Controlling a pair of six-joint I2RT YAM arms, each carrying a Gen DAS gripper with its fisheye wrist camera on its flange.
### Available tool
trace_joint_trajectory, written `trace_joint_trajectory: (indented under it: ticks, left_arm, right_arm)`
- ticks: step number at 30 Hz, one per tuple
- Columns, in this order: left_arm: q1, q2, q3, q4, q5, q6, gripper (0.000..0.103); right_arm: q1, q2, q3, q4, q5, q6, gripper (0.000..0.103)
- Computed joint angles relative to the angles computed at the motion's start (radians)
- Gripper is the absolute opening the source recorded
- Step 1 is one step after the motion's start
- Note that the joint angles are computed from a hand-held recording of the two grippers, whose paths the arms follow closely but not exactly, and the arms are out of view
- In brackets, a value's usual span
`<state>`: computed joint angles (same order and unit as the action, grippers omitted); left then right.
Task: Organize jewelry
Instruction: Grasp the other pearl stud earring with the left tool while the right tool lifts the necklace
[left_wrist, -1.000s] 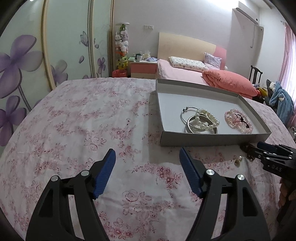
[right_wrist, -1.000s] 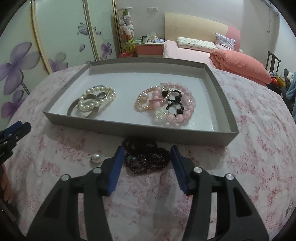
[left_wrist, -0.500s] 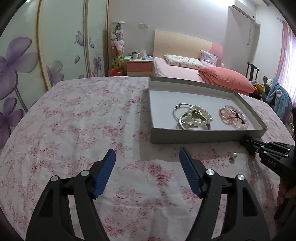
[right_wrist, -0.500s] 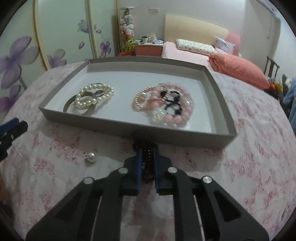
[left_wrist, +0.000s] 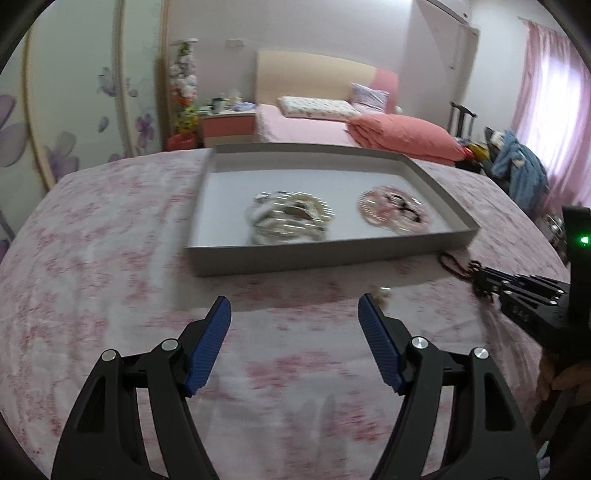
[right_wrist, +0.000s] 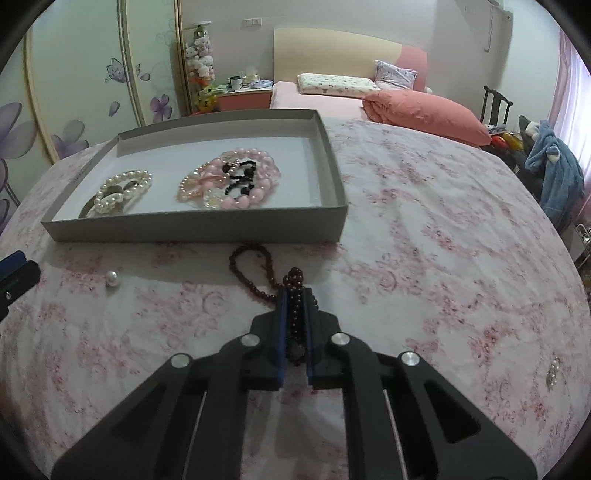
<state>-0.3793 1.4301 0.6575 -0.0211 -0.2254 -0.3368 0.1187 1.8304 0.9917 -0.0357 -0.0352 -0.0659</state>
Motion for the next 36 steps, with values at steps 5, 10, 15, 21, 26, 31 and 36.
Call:
trace_joint_trajectory:
  ticks: [5, 10, 15, 21, 26, 31, 36]
  left_arm:
    - [-0.088, 0.162, 0.140, -0.049, -0.012, -0.001, 0.070]
    - [-0.118, 0.273, 0.232, -0.071, -0.022, -0.010, 0.051]
    - [-0.125, 0.340, 0.295, -0.098, -0.049, -0.023, 0.020]
    - [-0.079, 0.287, 0.231, -0.090, -0.065, -0.009, 0.015]
    - [0.010, 0.197, 0.131, -0.086, -0.072, 0.016, 0.015]
    - [0.072, 0.118, 0.046, -0.069, -0.057, 0.028, 0.016]
    - [0.088, 0.099, 0.028, -0.062, -0.032, 0.027, 0.016]
  right_arm:
    - [-0.023, 0.005, 0.003, -0.003, -0.040, 0.008, 0.009]
    - [-0.031, 0.002, -0.002, -0.002, -0.049, 0.006, 0.009]
    - [-0.031, 0.003, 0.000, -0.005, -0.052, 0.008, 0.009]
    - [-0.013, 0.003, 0.004, -0.007, -0.030, 0.013, 0.009]
    - [0.012, 0.004, 0.017, -0.028, -0.062, 0.021, 0.009]
    - [0.075, 0.008, 0.021, -0.029, -0.064, 0.009, 0.009]
    - [0.085, 0.001, 0.005, -0.014, -0.054, 0.016, 0.009]
